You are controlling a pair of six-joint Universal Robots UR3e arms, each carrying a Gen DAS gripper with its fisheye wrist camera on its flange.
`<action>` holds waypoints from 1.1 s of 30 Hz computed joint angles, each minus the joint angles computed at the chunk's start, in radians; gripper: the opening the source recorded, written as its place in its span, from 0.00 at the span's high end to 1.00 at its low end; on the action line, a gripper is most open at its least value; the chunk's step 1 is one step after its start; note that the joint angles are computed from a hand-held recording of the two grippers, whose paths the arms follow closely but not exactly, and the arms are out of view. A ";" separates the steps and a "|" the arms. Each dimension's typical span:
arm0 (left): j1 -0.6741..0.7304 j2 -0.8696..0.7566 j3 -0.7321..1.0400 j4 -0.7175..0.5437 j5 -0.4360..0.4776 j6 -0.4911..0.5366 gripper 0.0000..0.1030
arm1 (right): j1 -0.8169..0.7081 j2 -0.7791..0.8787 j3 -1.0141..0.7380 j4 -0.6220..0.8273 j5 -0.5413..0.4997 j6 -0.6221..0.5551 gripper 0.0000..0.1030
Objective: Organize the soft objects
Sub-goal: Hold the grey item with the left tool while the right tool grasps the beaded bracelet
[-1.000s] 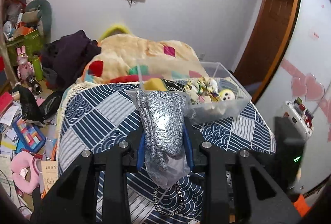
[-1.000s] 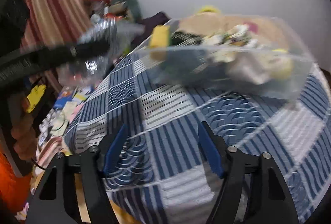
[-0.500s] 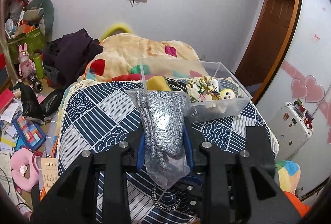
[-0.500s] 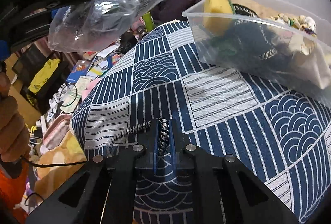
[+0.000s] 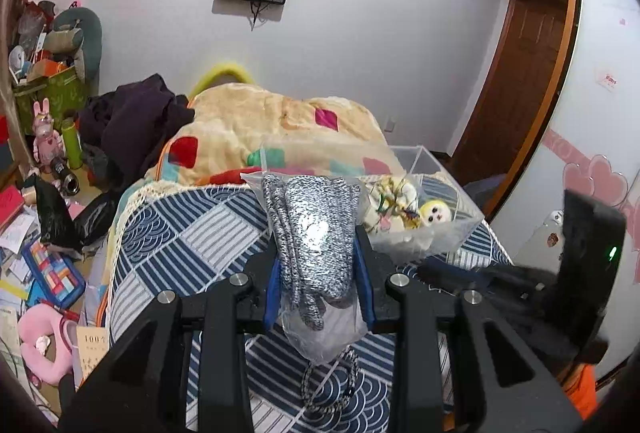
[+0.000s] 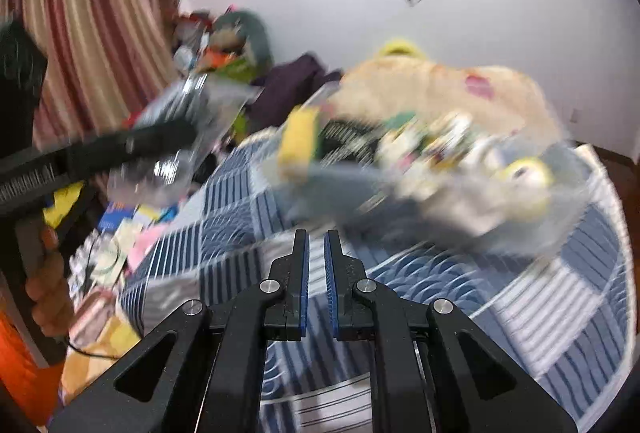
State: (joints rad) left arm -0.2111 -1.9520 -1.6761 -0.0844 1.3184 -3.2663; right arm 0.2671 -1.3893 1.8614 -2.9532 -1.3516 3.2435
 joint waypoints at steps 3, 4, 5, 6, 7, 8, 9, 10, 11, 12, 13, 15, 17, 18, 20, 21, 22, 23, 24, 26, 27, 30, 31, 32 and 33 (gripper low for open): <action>-0.013 -0.027 0.050 -0.001 0.013 0.003 0.69 | -0.030 -0.031 -0.001 -0.014 -0.020 0.003 0.93; -0.019 -0.037 0.069 -0.002 0.018 0.004 0.69 | -0.042 -0.041 -0.003 -0.023 -0.026 0.008 0.93; -0.023 -0.048 0.092 -0.005 0.022 0.005 0.69 | -0.056 -0.049 -0.005 -0.028 -0.024 0.007 0.93; -0.028 -0.060 0.115 -0.010 0.027 0.005 0.69 | -0.064 -0.051 -0.010 -0.033 -0.026 0.007 0.93; -0.031 -0.073 0.140 -0.016 0.029 0.005 0.69 | -0.066 -0.045 -0.021 -0.038 -0.035 0.009 0.93; -0.034 -0.091 0.174 -0.025 0.026 0.005 0.69 | -0.071 -0.045 -0.028 -0.041 -0.040 0.008 0.93; -0.036 -0.104 0.198 -0.035 0.023 0.004 0.69 | -0.074 -0.042 -0.034 -0.046 -0.046 0.009 0.93; -0.038 -0.120 0.228 -0.049 0.020 0.005 0.69 | -0.080 -0.042 -0.040 -0.048 -0.051 0.009 0.93; -0.043 -0.138 0.260 -0.065 0.026 0.008 0.69 | -0.096 -0.047 -0.042 -0.047 -0.044 0.004 0.93; -0.048 -0.155 0.291 -0.080 0.037 0.011 0.69 | -0.102 -0.040 -0.055 -0.046 -0.047 0.002 0.93; -0.052 -0.167 0.310 -0.091 0.045 0.011 0.69 | -0.105 -0.038 -0.058 -0.045 -0.046 0.002 0.93; -0.056 -0.178 0.327 -0.098 0.052 0.009 0.69 | -0.124 -0.037 -0.067 -0.022 0.007 -0.009 0.93; -0.056 -0.172 0.305 -0.085 0.057 0.006 0.69 | -0.120 -0.034 -0.058 -0.007 0.036 -0.034 0.93; -0.056 -0.163 0.286 -0.076 0.060 0.003 0.69 | -0.106 -0.023 -0.060 0.013 0.049 -0.052 0.89; -0.053 -0.150 0.257 -0.069 0.057 -0.005 0.69 | -0.084 -0.005 -0.062 0.051 0.078 -0.083 0.74; -0.052 -0.143 0.245 -0.067 0.053 -0.009 0.69 | -0.053 0.020 -0.066 0.055 0.069 -0.094 0.63; -0.050 -0.135 0.232 -0.065 0.052 -0.008 0.69 | -0.031 0.042 -0.071 0.057 0.066 -0.107 0.56; -0.048 -0.126 0.216 -0.059 0.054 -0.007 0.69 | -0.013 0.060 -0.073 0.059 0.066 -0.116 0.56; -0.045 -0.117 0.200 -0.052 0.054 -0.007 0.69 | 0.002 0.078 -0.076 0.063 0.072 -0.122 0.56; -0.037 -0.102 0.176 -0.041 0.046 -0.010 0.69 | 0.023 0.121 -0.098 0.101 0.113 -0.129 0.56; -0.035 -0.099 0.172 -0.039 0.046 -0.012 0.69 | 0.037 0.145 -0.114 0.122 0.122 -0.134 0.56; -0.031 -0.098 0.166 -0.034 0.040 -0.020 0.69 | 0.076 0.217 -0.176 0.191 0.123 -0.158 0.64; -0.029 -0.098 0.164 -0.034 0.038 -0.021 0.69 | 0.076 0.217 -0.176 0.191 0.123 -0.158 0.77; -0.027 -0.099 0.163 -0.032 0.037 -0.023 0.69 | 0.078 0.226 -0.182 0.203 0.130 -0.159 0.84; -0.025 -0.101 0.163 -0.031 0.035 -0.025 0.69 | 0.079 0.238 -0.191 0.214 0.136 -0.160 0.92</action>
State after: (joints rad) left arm -0.2361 -2.0525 -1.5136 -0.1150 1.3537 -3.2910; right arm 0.3458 -1.1510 1.6700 -2.7388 -1.2152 3.0833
